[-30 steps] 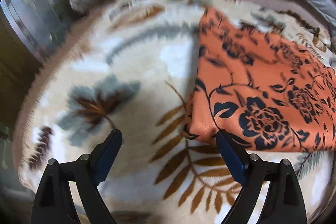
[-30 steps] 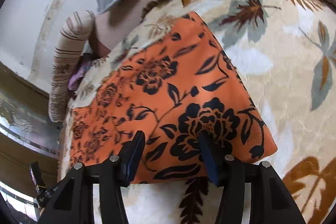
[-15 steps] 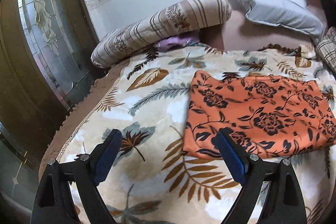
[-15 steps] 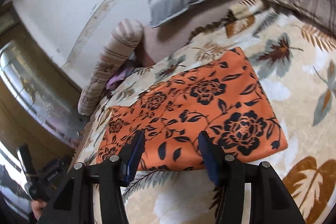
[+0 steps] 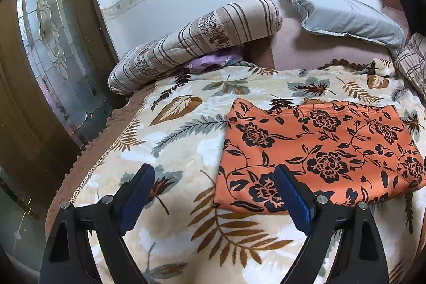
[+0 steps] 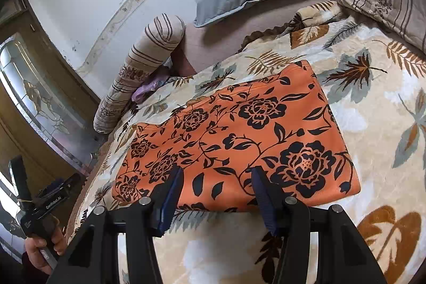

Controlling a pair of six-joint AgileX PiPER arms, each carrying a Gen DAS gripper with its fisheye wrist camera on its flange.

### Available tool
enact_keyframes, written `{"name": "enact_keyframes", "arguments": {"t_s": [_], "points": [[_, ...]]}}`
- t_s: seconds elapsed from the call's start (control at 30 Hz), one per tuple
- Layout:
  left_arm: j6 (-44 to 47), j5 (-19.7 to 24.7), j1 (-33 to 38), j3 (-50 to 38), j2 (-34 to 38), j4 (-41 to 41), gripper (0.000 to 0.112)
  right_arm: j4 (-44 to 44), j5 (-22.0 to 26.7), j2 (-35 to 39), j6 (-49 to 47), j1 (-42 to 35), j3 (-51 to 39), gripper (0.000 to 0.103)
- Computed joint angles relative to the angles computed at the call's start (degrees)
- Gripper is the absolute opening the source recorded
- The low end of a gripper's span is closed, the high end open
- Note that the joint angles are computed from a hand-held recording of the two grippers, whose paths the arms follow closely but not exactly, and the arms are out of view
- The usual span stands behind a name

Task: Fold small clothes

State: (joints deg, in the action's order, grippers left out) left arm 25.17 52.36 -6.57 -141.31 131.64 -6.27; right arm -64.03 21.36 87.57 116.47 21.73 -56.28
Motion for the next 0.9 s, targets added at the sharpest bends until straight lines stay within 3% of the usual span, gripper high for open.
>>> {"name": "enact_keyframes", "arguments": {"t_s": [0.17, 0.37, 0.57, 0.67, 0.77, 0.83, 0.9], "points": [[-1.1, 1.4, -0.8, -2.5, 1.2, 0.7, 0.092, 0.1, -1.1, 0.1, -0.4, -0.6, -0.3, 0.057], [0.3, -2.9, -1.5, 6.4, -3.4, -0.5, 0.092, 1.1, 0.6, 0.7, -3.4, 1.1, -2.1, 0.057], [0.2, -3.1, -1.8, 9.5, -5.0, -1.8, 0.092, 2.9, 0.6, 1.2, -4.7, 1.4, -2.6, 0.058], [-0.6, -1.3, -1.9, 8.6, -3.9, -1.8, 0.092, 5.8, 0.6, 1.4, -7.1, 1.0, -2.4, 0.06], [-3.5, 4.9, -1.8, 3.7, 0.3, -0.9, 0.092, 8.7, -1.1, 1.4, -7.5, -0.7, -1.1, 0.06], [-4.8, 5.6, -1.8, 4.2, 1.1, 0.4, 0.092, 9.1, -2.2, 1.1, -6.2, -1.9, 0.4, 0.06], [-6.0, 3.1, -1.9, 8.8, -0.1, 2.4, 0.092, 8.4, -2.4, 0.7, -4.7, -2.5, 1.4, 0.06]]}}
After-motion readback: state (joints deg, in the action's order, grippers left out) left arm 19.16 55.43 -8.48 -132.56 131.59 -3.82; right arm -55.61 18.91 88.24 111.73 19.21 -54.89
